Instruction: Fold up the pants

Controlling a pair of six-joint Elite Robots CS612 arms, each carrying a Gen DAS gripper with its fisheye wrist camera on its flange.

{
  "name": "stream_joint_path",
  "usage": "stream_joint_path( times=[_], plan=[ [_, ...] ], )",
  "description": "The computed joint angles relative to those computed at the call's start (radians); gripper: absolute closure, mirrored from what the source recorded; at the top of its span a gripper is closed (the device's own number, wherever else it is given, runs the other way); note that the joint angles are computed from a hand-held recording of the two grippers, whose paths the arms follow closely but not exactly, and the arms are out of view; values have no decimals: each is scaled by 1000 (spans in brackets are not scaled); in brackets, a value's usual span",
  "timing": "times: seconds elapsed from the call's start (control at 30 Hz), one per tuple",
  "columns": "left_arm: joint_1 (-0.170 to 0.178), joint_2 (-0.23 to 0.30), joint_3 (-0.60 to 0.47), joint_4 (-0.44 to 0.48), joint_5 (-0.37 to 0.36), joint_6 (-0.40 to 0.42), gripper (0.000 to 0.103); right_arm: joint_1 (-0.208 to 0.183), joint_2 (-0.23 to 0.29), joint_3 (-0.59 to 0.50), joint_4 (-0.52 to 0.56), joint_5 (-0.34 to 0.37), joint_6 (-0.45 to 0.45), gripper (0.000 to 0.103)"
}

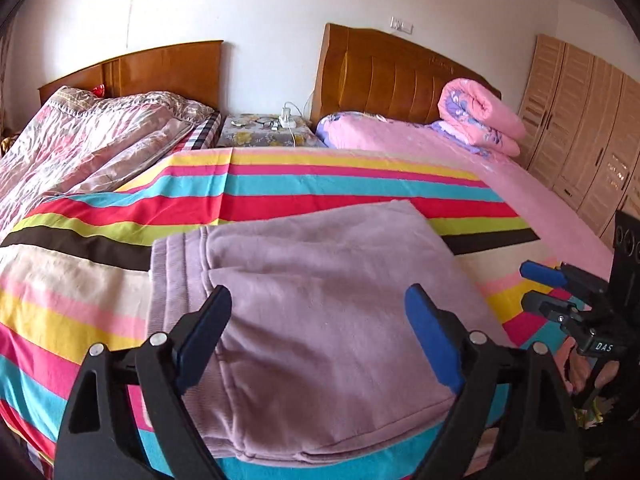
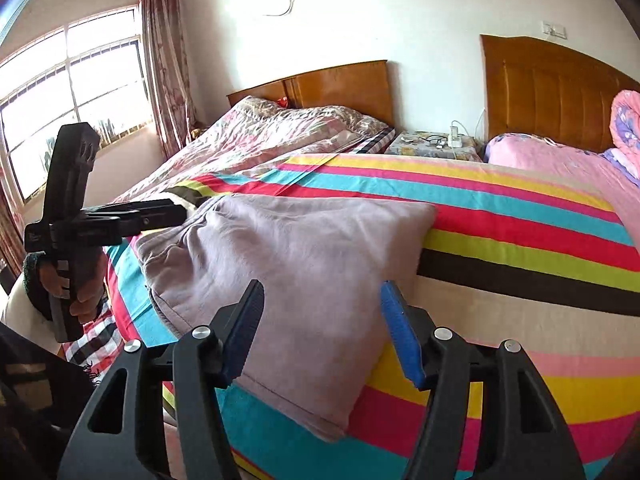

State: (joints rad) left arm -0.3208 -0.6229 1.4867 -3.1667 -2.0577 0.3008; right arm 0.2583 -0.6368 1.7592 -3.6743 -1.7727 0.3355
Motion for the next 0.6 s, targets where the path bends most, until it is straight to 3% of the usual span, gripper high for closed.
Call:
stream_joint_path(
  times=[0.1, 0.13, 0.2, 0.27, 0.43, 0.6],
  plan=[
    [-10, 37, -33, 99, 76, 14, 17, 5, 16, -41, 153, 46, -55, 43],
    [-4, 49, -36, 94, 66, 25, 17, 13, 26, -50, 191, 33, -90, 42],
    [6, 67, -37, 50, 32, 58, 17, 31, 43, -53, 170, -20, -151, 42],
    [2, 70, -35, 37, 47, 74, 17, 16, 34, -39, 163, 39, -110, 42],
    [-2, 81, -42, 34, 34, 104, 2, -34, -10, -15, 226, 208, -176, 42],
    [0, 90, -35, -16, 28, 101, 2, -90, -1, -54, 119, 301, -164, 42]
  ],
)
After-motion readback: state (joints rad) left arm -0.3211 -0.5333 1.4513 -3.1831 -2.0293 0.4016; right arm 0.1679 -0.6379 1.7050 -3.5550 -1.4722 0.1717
